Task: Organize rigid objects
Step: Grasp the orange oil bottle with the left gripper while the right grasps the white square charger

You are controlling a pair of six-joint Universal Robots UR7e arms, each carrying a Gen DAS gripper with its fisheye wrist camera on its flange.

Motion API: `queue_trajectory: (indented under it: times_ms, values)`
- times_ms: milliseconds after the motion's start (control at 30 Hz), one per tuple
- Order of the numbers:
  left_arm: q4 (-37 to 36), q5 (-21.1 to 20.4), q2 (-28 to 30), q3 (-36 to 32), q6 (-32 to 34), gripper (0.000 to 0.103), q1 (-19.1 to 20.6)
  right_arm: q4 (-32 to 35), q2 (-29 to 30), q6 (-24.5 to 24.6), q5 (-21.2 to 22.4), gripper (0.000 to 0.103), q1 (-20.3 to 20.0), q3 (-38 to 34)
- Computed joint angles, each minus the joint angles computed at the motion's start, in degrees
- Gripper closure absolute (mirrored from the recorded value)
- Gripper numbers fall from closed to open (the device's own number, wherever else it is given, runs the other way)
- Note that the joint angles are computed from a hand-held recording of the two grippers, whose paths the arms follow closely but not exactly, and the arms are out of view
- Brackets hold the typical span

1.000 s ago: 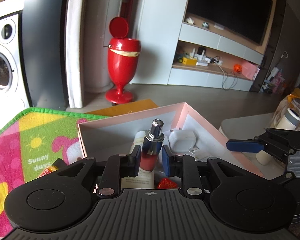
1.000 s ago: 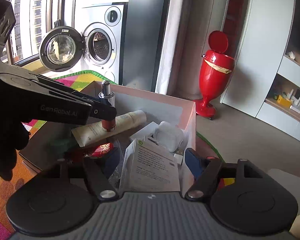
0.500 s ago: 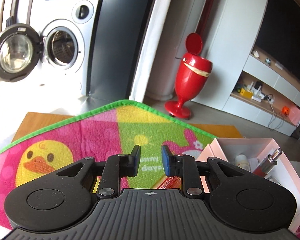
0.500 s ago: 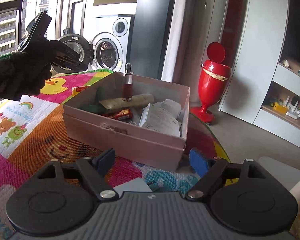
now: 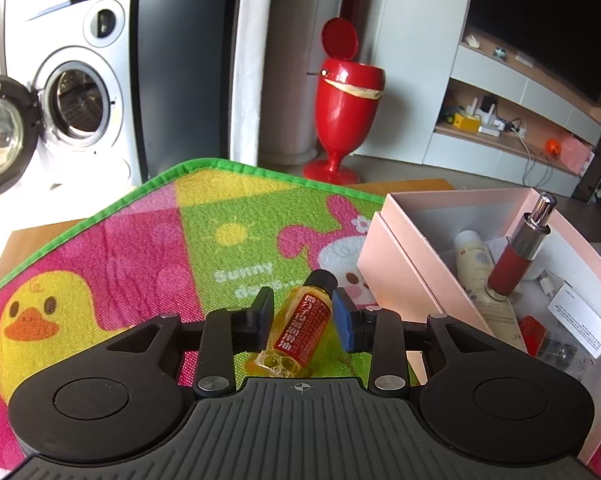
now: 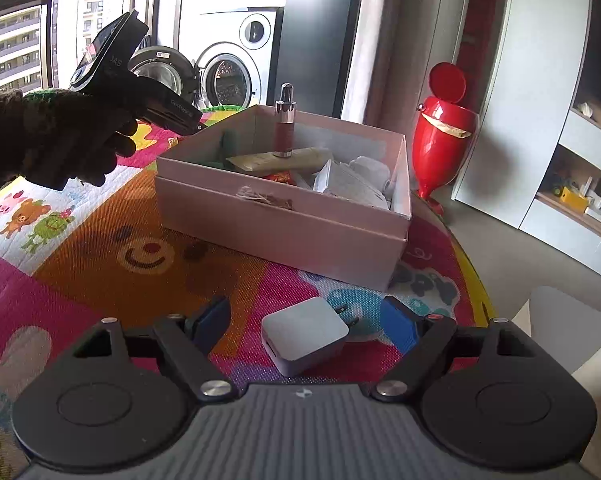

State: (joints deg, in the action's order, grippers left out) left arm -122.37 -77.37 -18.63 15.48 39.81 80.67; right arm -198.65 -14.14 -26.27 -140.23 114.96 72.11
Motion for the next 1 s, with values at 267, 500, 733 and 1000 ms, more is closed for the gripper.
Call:
queue_trajectory:
  times_ms: [267, 500, 733, 1000]
  values:
    - [-1.18, 4.2, -1.44, 3.72, 0.97, 0.07, -0.41, 3.98, 0.04, 3.67, 0.13, 0.02, -1.08, -0.19]
    - [-10.43, 1.47, -12.88, 24.56, 1.79, 0.071, 0.28, 3.01, 0.13, 5.04, 0.78, 0.016, -1.62, 0.13]
    - [-15.78, -0.35, -28.76, 48.91, 4.3, 0.071, 0.88, 3.13, 0.15, 5.55, 0.85, 0.016, -1.65, 0.04]
    - [-17.32, -0.22, -38.45, 62.67, 4.8, 0.07, 0.6, 3.32, 0.86, 3.95, 0.55, 0.015, -1.4, -0.91]
